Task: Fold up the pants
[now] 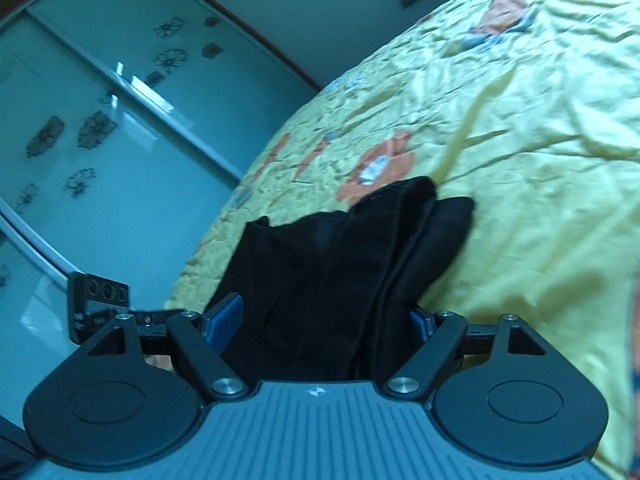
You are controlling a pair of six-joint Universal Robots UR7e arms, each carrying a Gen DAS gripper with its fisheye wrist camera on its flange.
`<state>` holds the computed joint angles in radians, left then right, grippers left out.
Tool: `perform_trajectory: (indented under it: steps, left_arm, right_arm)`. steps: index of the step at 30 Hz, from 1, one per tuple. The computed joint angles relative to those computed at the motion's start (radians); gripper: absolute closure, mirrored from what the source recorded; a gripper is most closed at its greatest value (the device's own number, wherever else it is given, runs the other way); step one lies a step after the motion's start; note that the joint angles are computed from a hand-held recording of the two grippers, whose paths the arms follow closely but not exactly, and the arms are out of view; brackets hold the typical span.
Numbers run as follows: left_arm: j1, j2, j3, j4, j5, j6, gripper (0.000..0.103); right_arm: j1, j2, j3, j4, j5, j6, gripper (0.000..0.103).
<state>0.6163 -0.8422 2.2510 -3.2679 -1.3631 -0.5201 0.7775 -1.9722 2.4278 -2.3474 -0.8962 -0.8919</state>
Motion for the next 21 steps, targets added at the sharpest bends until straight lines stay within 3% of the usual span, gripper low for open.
perform_trajectory:
  steps: [3, 5, 7, 8, 10, 11, 12, 15, 21]
  left_arm:
    - [0.008, 0.015, -0.004, -0.027, -0.021, -0.012, 0.011]
    - [-0.003, 0.019, -0.001, -0.031, 0.007, -0.023, 0.019]
    - [-0.016, 0.021, -0.004, -0.014, 0.048, -0.022, 0.033]
    - [-0.026, 0.019, -0.005, 0.005, 0.076, -0.021, 0.046]
    - [-0.034, 0.015, -0.008, 0.032, 0.111, -0.021, 0.056]
    - [-0.035, 0.013, -0.007, 0.037, 0.120, -0.025, 0.058]
    - [-0.041, 0.013, -0.007, 0.044, 0.137, -0.035, 0.066]
    - [-0.079, 0.017, -0.006, 0.070, 0.216, -0.031, 0.072]
    - [-0.232, 0.069, 0.001, 0.102, 0.482, 0.050, 0.079]
  right_arm:
    - [0.027, 0.046, 0.000, -0.086, 0.005, 0.050, 0.025]
    - [0.042, 0.063, 0.007, -0.147, -0.012, 0.075, 0.034]
    - [0.049, 0.065, 0.017, -0.193, -0.047, 0.099, 0.062]
    - [0.040, 0.060, 0.021, -0.194, -0.054, 0.096, 0.065]
    - [0.008, 0.042, 0.030, -0.162, -0.028, 0.074, 0.069]
    - [0.003, 0.034, 0.041, -0.176, -0.028, 0.075, 0.069]
    - [0.006, 0.028, 0.056, -0.208, -0.034, 0.083, 0.070]
    - [0.052, 0.019, 0.110, -0.375, -0.100, 0.129, 0.070]
    - [0.176, 0.045, 0.220, -0.745, -0.268, 0.150, 0.072]
